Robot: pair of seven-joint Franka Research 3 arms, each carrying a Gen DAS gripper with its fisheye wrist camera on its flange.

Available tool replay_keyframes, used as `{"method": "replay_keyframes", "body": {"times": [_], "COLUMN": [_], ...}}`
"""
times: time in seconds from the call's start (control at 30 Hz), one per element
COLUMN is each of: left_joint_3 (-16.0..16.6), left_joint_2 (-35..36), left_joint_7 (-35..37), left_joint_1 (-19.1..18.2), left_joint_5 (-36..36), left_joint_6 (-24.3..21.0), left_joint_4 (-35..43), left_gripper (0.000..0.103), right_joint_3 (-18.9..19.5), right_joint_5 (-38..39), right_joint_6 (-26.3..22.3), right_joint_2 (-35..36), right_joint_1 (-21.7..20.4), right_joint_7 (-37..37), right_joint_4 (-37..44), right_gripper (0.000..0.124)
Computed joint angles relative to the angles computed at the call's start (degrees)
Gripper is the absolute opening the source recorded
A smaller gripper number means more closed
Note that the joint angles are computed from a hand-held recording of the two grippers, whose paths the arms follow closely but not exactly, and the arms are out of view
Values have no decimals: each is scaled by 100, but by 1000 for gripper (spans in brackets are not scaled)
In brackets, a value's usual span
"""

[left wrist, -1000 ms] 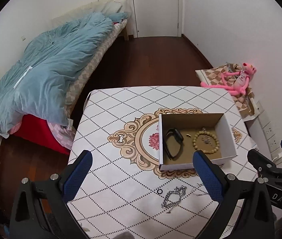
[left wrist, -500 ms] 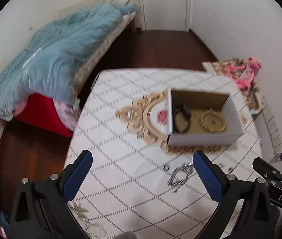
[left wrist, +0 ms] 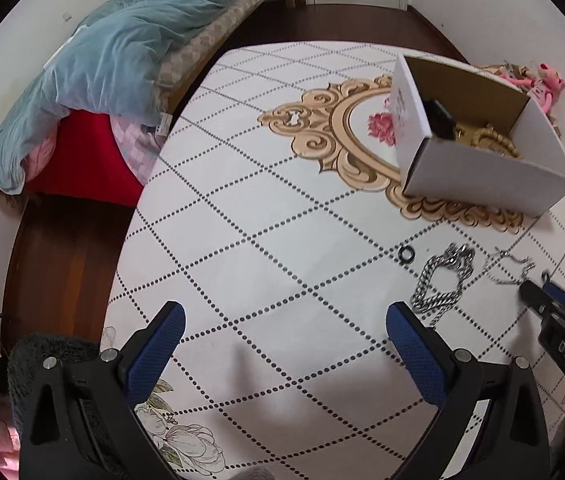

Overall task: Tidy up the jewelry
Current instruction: 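Grip the thick silver chain with the left tool while the right tool grips the thin chain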

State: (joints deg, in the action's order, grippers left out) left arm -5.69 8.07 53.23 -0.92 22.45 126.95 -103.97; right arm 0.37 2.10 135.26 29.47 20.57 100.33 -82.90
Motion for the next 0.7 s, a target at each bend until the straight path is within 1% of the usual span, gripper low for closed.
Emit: {"method": "replay_keyframes", "body": {"times": [0.03, 0.07, 0.1, 0.13, 0.27, 0.47, 0.53, 0.57, 0.6, 0.67, 0.7], "left_joint_3": [-5, -9, -18, -27, -71, -161, -196, -219, -227, -258, -269], "left_joint_2": [13, 32, 67, 116, 322, 707, 897, 984, 1050, 1195, 1245], "left_joint_7": [20, 47, 90, 150, 469, 1050, 1268, 1409, 1506, 1736, 1834], "left_joint_1": [-3, -2, -2, 2, 7, 0, -15, -20, -35, -73, -94], "left_joint_5": [4, -12, -44, -103, -343, -782, -916, -978, -1008, -1062, -1073], "left_joint_6": [6, 23, 32, 42, 158, 284, 269, 277, 252, 191, 205], "left_joint_4": [-7, -3, 17, 61, 253, 644, 841, 928, 1005, 1169, 1218], "left_gripper": [103, 103, 103, 103, 103, 102, 101, 95, 92, 90, 86], "right_joint_3": [-106, -156, -156, -155, -48, 5, 5, 4, 0, 0, -6], "right_joint_5": [-236, -367, -398, -407, -138, 203, 249, 269, 272, 294, 290], "right_joint_6": [156, 180, 220, 194, 188, 470, 482, 481, 467, 434, 427], "right_joint_2": [-25, -29, -36, -32, -160, -591, -657, -667, -660, -646, -641], "right_joint_1": [124, 181, 184, 177, 5, -185, -221, -249, -264, -287, -293], "right_joint_7": [101, 165, 187, 215, 161, 229, 270, 265, 264, 289, 302], "right_joint_4": [-92, -101, -126, -118, -258, -804, -872, -878, -869, -856, -856], "right_gripper": [31, 23, 11, 9, 9, 9, 9, 9, 9, 9, 9]}}
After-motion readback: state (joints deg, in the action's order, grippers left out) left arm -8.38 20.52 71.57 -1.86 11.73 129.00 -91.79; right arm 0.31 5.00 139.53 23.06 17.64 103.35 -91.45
